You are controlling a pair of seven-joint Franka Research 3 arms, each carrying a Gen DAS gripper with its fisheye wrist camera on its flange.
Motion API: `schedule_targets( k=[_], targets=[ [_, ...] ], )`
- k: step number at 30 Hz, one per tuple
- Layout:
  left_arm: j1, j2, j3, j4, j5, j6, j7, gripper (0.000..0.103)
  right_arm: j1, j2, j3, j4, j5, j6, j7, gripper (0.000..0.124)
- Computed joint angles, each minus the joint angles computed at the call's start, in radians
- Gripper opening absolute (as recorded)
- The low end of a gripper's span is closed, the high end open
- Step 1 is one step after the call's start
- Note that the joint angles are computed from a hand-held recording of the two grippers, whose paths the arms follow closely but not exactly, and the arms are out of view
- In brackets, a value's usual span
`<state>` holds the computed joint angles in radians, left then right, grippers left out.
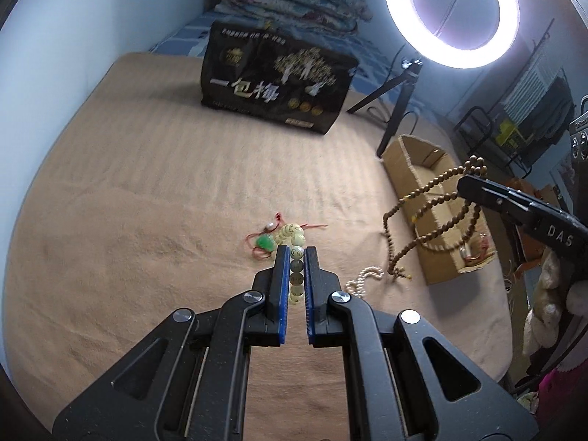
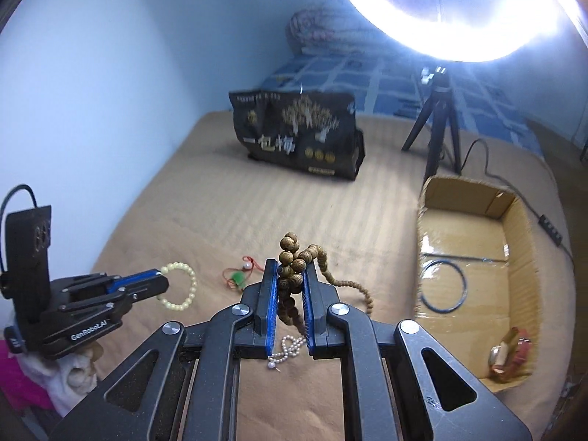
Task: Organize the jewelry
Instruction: 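Lift both strands over the cardboard box and open both tools to drop them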
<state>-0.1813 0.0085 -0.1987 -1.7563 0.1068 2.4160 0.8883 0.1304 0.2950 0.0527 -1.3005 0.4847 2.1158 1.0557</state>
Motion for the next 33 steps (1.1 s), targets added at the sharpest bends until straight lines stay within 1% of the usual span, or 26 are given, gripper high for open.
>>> schedule_targets(
  k=[8,11,19,27,33],
  targets=[
    [-0.023,0.022,-0.016,0.062,0.018,0.013,0.026,0.005,-0.022,-0.03,-0.011,0.037,0.004,0.006,-0.023,0.011],
    [-0.033,0.046,-0.022,0.099,0.003,0.014,0.036,0.005,-0.032,-0.038,-0.014,0.053,0.013,0.006,-0.032,0.011],
    [-0.067,0.135,-0.038,0.23,0.009,0.01,0.057,0.005,-0.054,-0.024,-0.023,0.116,0.012,0.018,-0.051,0.011],
    [-0.111,0.268,-0.049,0.409,0.02,-0.025,0.093,0.005,-0.081,0.028,-0.035,0.205,-0.025,0.029,-0.039,0.011],
    [-0.169,0.397,-0.043,0.594,0.072,-0.078,0.132,0.005,-0.104,0.134,-0.042,0.355,-0.078,0.011,0.004,0.011]
  ],
)
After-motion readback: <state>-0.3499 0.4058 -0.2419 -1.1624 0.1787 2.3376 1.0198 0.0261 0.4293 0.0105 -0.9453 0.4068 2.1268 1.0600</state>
